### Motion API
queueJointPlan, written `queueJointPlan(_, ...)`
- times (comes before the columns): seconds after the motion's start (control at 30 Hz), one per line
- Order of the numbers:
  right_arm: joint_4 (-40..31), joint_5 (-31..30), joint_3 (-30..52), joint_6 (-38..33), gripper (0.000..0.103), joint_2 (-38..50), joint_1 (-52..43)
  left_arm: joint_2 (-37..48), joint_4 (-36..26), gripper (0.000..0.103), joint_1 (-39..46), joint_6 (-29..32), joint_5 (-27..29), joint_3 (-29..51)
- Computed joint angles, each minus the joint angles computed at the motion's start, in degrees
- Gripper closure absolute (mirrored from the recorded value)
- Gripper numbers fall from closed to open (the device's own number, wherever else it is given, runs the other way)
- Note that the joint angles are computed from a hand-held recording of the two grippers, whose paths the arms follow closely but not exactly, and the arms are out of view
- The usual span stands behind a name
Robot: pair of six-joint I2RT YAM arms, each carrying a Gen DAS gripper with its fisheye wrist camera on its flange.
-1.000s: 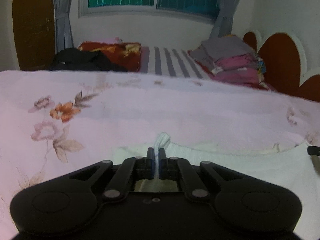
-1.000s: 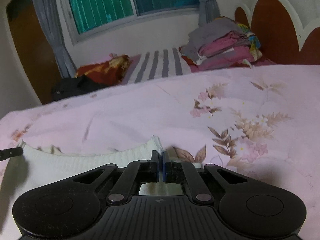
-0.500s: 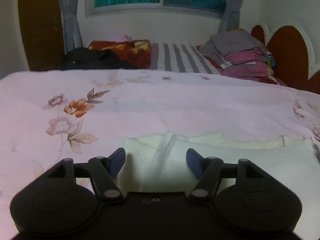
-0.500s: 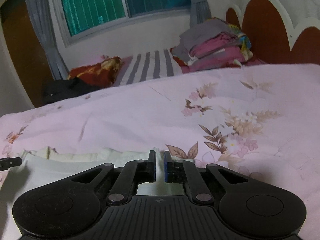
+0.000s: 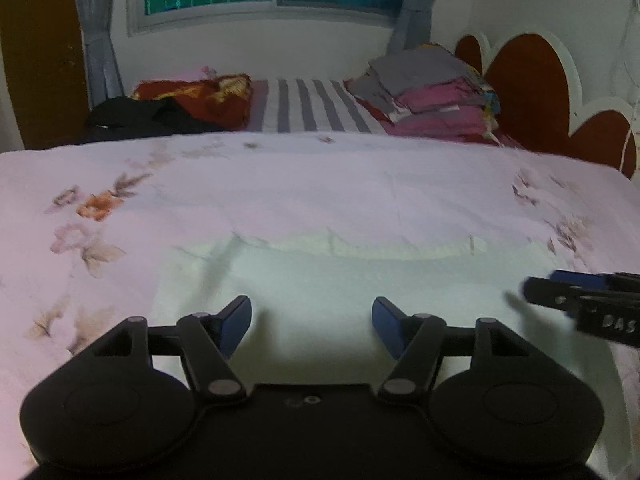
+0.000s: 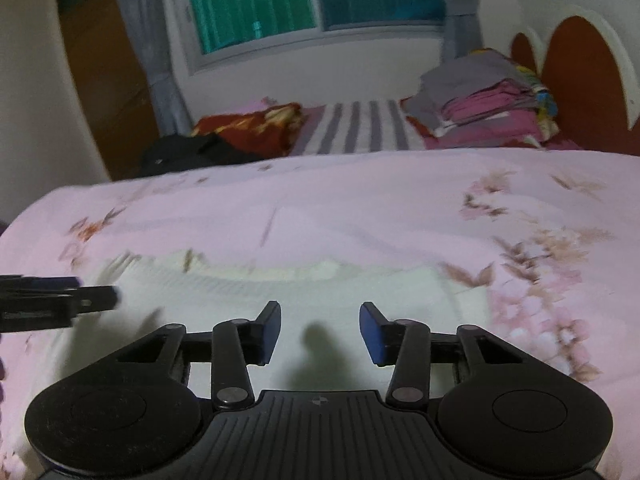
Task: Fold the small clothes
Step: 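Smooth the folded sweater flat with both open grippers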
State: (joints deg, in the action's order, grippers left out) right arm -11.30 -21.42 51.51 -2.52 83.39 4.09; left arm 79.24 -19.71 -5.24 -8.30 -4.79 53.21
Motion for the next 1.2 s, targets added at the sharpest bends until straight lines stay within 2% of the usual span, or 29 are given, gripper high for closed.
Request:
queueJointPlan(0.23,1.1,1.9,-2.5,-0.4,0.059,0.5,3.4,1.6,1.0,0.038,-1.5,0.2,-3.0,-3.0)
queueJointPlan(0.27,0.7,2.1,-2.6,-1.1,0.059,0.9,2.9,0.9,1.6,0.035,-0.9,0.9,-3.2,-4.3)
queueJointPlan(0.47,1.0,0.8,-6.2,-6.2,0.059,-0.1,-5.6,-5.3,2.2,0.034,5.9,5.4,-1.6,-9.9)
queueJointPlan(0.53,0.8,0.3,-6.8,-7.7,0.059,-0.7,-8.3,-6.3,1.3,0.034,7.7,4.7,-0.8,-10.2)
queueJointPlan(0.57,1.2,0.6,-7.3,-8.5,0.059,-1.0,-9.1,-6.6,1.0,0.029,7.8,4.0,-1.7,-10.4)
queueJointPlan(0.63,2.2,3.0,-8.3,-9.5,0.059,-0.9,-10.2,-6.8,-0.1,0.027,8.1,2.0,-1.7,-10.3)
queueJointPlan(0.73,-0.6,-0.6,-6.5,-6.9,0.059,0.0,-12.7,-9.6,-3.6,0.037,6.0,0.8,-3.5,-9.3)
queueJointPlan(0.8,-0.6,-0.5,-7.6,-7.4,0.059,-3.6,-11.5,-12.4,-4.3,0.037,3.8,1.7,-4.0,-10.0)
queueJointPlan(1.03,-3.9,-2.6,-10.9,-2.9,0.059,-12.9,-2.1,-17.4,-7.8,0.036,-4.4,-2.9,-4.7,-12.6)
queueJointPlan(1.07,-4.2,-1.8,-11.4,-2.7,0.059,-13.6,0.0,-17.9,-7.6,0.036,-4.8,-2.4,-5.6,-13.5)
queueJointPlan(1.13,-2.7,3.6,-13.4,-3.3,0.059,-15.6,4.7,-18.3,-7.7,0.036,-4.1,-1.4,-6.7,-14.8)
queueJointPlan(1.2,-1.8,6.6,-14.0,-4.3,0.059,-15.4,5.7,-19.4,-8.3,0.036,-0.4,-0.8,-4.0,-15.9)
